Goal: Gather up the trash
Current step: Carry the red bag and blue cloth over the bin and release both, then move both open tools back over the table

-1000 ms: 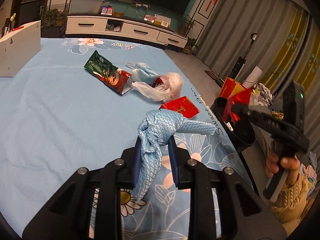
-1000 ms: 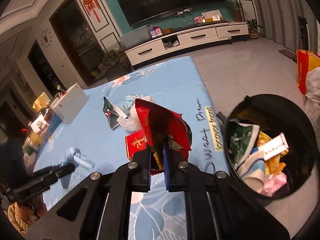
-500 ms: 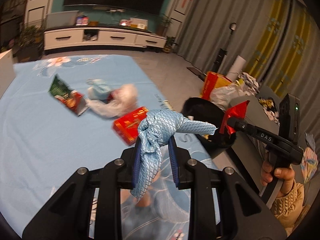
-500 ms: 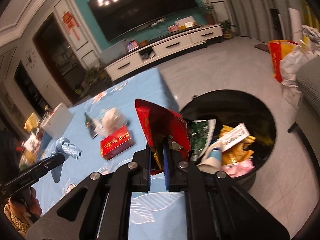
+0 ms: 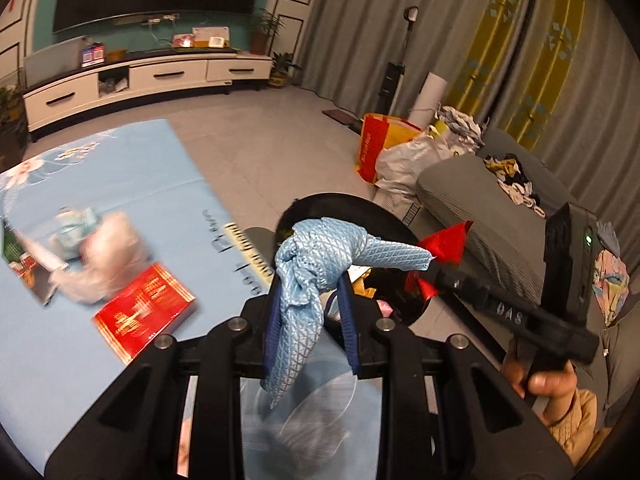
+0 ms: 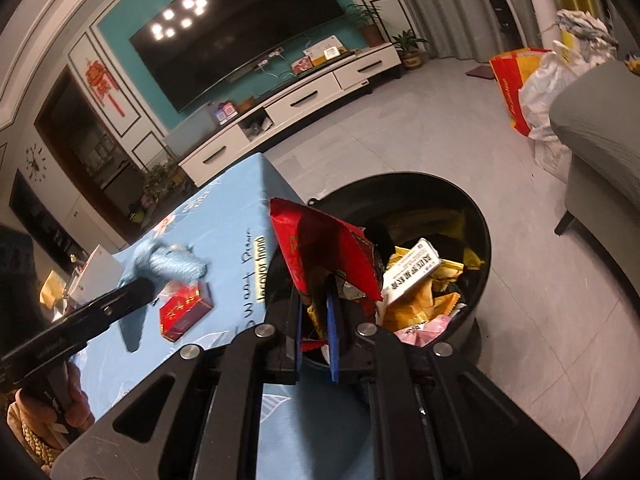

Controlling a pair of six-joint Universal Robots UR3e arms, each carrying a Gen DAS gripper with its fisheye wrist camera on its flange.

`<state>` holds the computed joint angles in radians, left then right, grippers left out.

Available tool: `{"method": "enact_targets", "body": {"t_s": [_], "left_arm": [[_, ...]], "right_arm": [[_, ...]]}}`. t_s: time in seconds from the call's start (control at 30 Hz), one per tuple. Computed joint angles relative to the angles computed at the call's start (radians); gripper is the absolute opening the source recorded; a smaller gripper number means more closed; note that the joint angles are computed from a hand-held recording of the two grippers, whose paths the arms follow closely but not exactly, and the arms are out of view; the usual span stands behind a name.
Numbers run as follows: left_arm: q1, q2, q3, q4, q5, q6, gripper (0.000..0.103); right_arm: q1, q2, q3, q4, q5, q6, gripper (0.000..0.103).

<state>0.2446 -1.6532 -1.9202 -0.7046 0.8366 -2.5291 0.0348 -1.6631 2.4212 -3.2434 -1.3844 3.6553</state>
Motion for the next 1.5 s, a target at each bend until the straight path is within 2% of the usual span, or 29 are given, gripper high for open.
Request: {"method": "enact_targets", "body": {"t_s": [0.2, 0.43, 0.47, 0.6, 0.73, 0.83, 0.9, 0.97, 1.07, 1.17, 1.33, 1.5], "left_arm": [[-0.140, -0.185, 0.135, 0.082, 0.091, -0.118, 0.029], [-0.216, -0.281, 0.193, 0.163, 0.158, -0.182, 0.035], [-0.220, -0.284, 0.191, 0.173, 0.163, -0.182, 0.038], [-0.223, -0.273, 0.173, 0.203, 0.164, -0.191, 0.058], [-0.210, -0.240, 0.138, 0.228, 0.165, -0.189, 0.066], [-0.187, -0.193, 0.089, 0.248, 0.156, -0.194, 0.078], [-0.169, -0.158, 0.053, 0.262, 0.157, -0.197, 0.091], [-0.145, -0.115, 0.016, 0.259, 0.155, -0.189, 0.094], [-0.109, -0.042, -0.051, 0.256, 0.171, -0.181, 0.099], [-0.049, 0.050, -0.123, 0.223, 0.171, -0.157, 0.100], [0.074, 0.217, -0.236, 0.141, 0.146, -0.103, 0.100], [0.241, 0.428, -0.334, -0.016, 0.086, 0.004, 0.100]], "right_arm": [[-0.048, 0.050, 0.012, -0.043, 0.034, -0.016, 0.013], [-0.079, 0.092, 0.012, -0.062, 0.058, -0.021, 0.018], [-0.078, 0.092, 0.015, -0.065, 0.060, -0.021, 0.021], [-0.092, 0.086, 0.028, -0.072, 0.073, -0.012, 0.044], [-0.096, 0.050, 0.040, -0.059, 0.071, -0.005, 0.047], [-0.085, 0.018, 0.039, -0.037, 0.070, 0.007, 0.055], [-0.073, -0.002, 0.044, -0.035, 0.061, 0.021, 0.067], [-0.067, -0.023, 0.041, -0.016, 0.067, 0.023, 0.069], [-0.031, -0.059, 0.016, 0.044, 0.051, 0.031, 0.077], [0.009, -0.080, -0.012, 0.089, 0.041, 0.033, 0.080], [0.121, -0.078, -0.095, 0.159, -0.035, 0.048, 0.086], [0.236, -0.039, -0.198, 0.223, -0.102, 0.054, 0.089]]}}
